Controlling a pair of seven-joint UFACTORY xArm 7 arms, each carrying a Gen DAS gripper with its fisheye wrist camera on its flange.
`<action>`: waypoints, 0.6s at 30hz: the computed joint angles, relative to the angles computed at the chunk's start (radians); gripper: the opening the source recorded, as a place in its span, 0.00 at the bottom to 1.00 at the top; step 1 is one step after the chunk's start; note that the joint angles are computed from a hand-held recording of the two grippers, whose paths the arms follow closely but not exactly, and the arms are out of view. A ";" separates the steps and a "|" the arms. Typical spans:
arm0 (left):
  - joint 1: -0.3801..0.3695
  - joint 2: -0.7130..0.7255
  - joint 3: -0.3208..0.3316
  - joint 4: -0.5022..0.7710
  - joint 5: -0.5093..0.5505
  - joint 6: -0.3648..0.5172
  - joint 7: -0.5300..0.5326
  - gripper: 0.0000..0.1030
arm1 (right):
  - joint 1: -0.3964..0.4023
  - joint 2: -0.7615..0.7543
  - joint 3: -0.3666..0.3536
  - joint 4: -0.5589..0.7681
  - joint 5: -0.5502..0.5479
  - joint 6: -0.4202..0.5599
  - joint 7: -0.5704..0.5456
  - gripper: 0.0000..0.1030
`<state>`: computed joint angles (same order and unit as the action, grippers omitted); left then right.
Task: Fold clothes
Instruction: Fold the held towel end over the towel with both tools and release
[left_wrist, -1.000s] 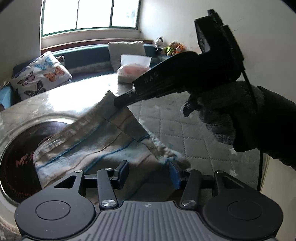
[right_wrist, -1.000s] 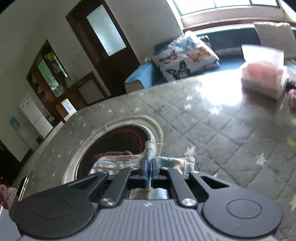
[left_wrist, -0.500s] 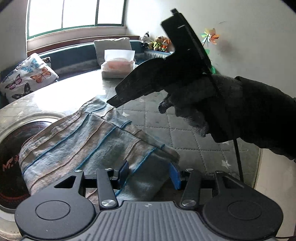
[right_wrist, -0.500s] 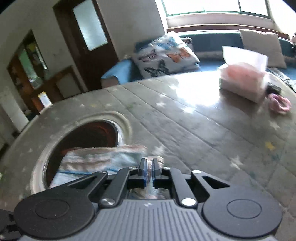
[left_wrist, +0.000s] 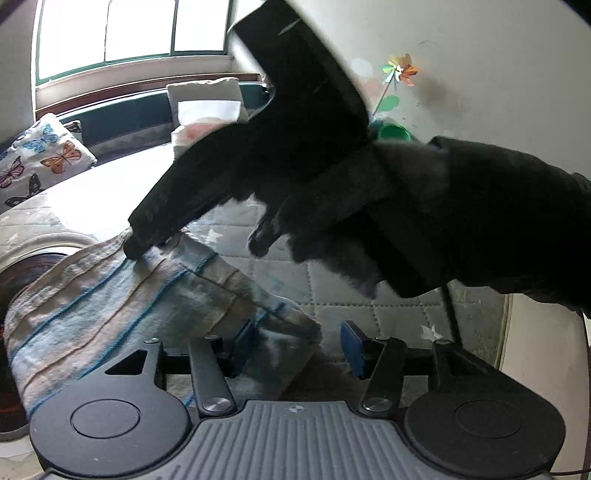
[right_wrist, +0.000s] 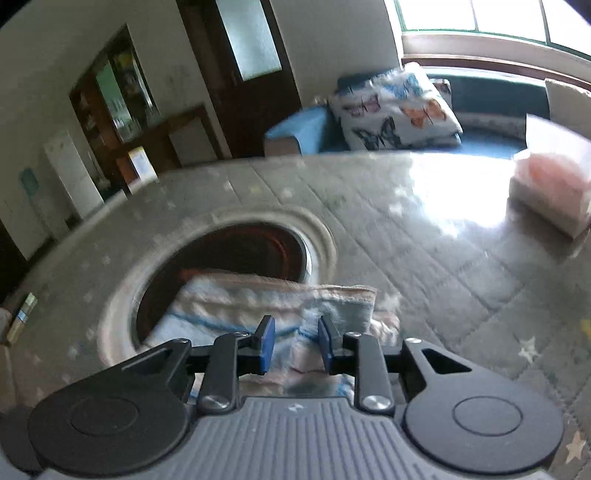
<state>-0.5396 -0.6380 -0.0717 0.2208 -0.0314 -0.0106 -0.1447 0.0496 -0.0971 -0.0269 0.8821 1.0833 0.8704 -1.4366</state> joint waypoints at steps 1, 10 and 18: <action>-0.002 0.010 0.002 0.002 0.002 -0.006 0.004 0.57 | 0.000 0.014 0.001 0.001 -0.005 -0.008 0.000 0.25; 0.045 -0.130 -0.036 -0.050 0.003 0.045 -0.027 0.72 | -0.031 -0.052 -0.024 -0.038 0.020 0.055 -0.056 0.60; 0.153 -0.518 -0.110 -0.162 0.038 0.308 -0.132 0.96 | -0.025 -0.231 -0.092 -0.175 0.083 0.057 -0.181 0.98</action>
<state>-0.3865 -1.1560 -0.1819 0.0588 0.0071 0.2970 -0.2765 0.0251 -0.3283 -0.1189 0.7073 1.1660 0.9270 -1.6172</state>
